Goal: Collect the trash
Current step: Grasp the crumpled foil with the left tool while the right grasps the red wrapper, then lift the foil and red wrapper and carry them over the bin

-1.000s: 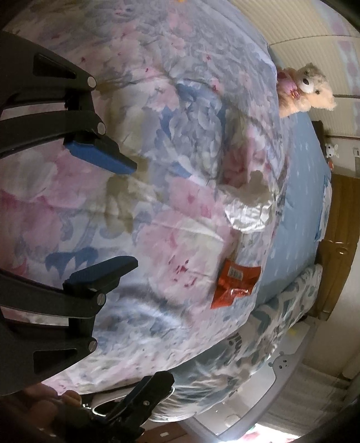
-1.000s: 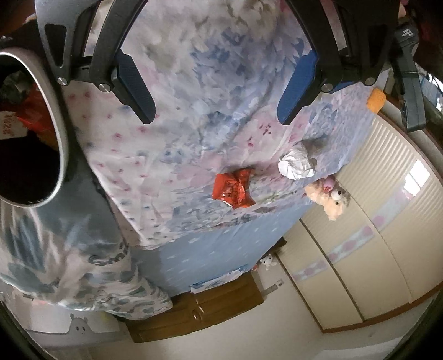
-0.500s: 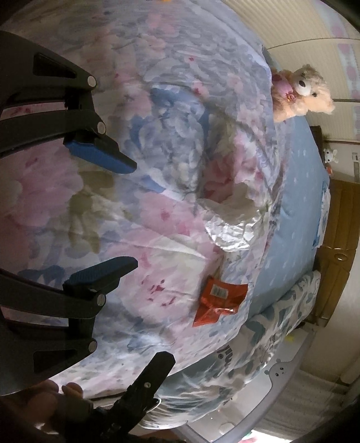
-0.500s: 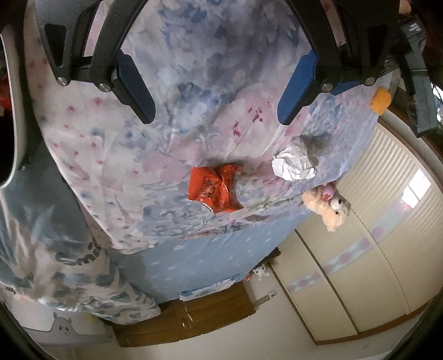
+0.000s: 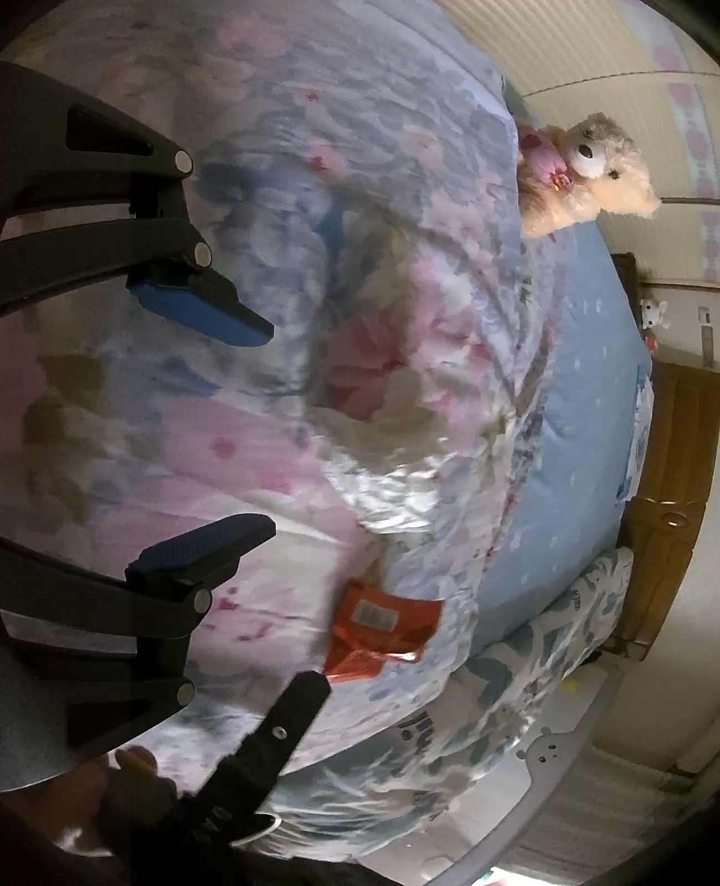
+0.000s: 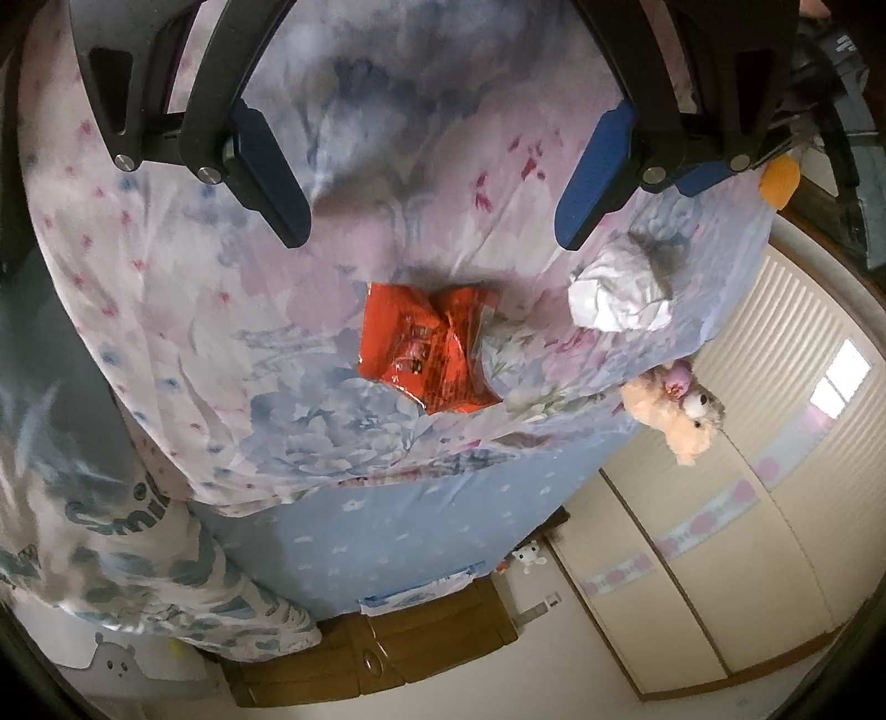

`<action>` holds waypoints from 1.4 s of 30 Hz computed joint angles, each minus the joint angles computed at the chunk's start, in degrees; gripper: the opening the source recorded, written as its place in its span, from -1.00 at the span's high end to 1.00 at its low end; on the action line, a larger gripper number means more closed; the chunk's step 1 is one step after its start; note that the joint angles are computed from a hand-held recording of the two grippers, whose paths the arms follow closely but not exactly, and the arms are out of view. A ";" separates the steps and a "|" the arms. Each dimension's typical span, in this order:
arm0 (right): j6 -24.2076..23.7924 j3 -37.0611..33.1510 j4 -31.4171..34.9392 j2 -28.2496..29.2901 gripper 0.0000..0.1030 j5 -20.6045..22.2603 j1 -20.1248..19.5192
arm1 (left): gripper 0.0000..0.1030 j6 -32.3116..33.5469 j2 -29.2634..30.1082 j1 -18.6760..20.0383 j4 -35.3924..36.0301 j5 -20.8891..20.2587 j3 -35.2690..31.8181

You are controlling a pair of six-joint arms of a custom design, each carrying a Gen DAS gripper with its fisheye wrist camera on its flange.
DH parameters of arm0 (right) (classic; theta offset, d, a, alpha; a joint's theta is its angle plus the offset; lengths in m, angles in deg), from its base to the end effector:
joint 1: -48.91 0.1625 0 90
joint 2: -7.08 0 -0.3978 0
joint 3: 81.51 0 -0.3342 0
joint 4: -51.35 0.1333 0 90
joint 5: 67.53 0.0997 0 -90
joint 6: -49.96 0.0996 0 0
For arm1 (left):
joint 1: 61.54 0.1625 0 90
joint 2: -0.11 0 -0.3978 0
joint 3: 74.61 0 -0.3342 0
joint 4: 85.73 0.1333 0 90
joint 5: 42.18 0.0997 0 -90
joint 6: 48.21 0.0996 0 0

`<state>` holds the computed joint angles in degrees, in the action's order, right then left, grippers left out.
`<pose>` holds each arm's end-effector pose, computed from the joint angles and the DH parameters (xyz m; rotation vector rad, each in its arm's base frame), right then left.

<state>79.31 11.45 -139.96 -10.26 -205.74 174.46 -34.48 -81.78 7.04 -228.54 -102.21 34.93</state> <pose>0.3860 -0.4387 -0.0593 -0.1172 -2.4621 1.0605 -0.0045 -0.5128 0.3655 0.6330 2.5094 -0.6216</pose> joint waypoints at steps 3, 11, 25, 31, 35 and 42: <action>-0.72 -1.20 0.09 0.37 -0.77 0.66 -1.05 | -0.28 0.39 1.82 0.27 -0.83 -0.42 -1.71; -2.71 -5.53 1.60 2.07 -0.77 0.12 -2.63 | -0.29 2.30 5.31 0.92 -3.55 -1.02 -3.53; -5.12 -7.36 3.01 2.88 0.27 -0.38 -3.00 | 0.65 3.95 5.71 1.66 -2.01 -5.08 -3.67; -4.37 -3.66 -0.47 1.43 0.43 0.34 -1.56 | 0.65 3.17 3.01 0.96 -1.33 -5.25 -1.72; -2.93 -0.54 -1.90 0.12 0.43 -0.09 -0.12 | 0.65 3.17 0.26 -0.15 -0.98 -4.90 1.26; 0.50 5.04 -4.48 -2.05 0.43 -1.16 2.65 | 0.65 3.01 -4.83 -2.77 -0.09 -4.41 6.71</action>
<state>79.81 16.49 -144.44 -12.31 -206.90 177.11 -31.47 -86.61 4.27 -228.63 -106.63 41.64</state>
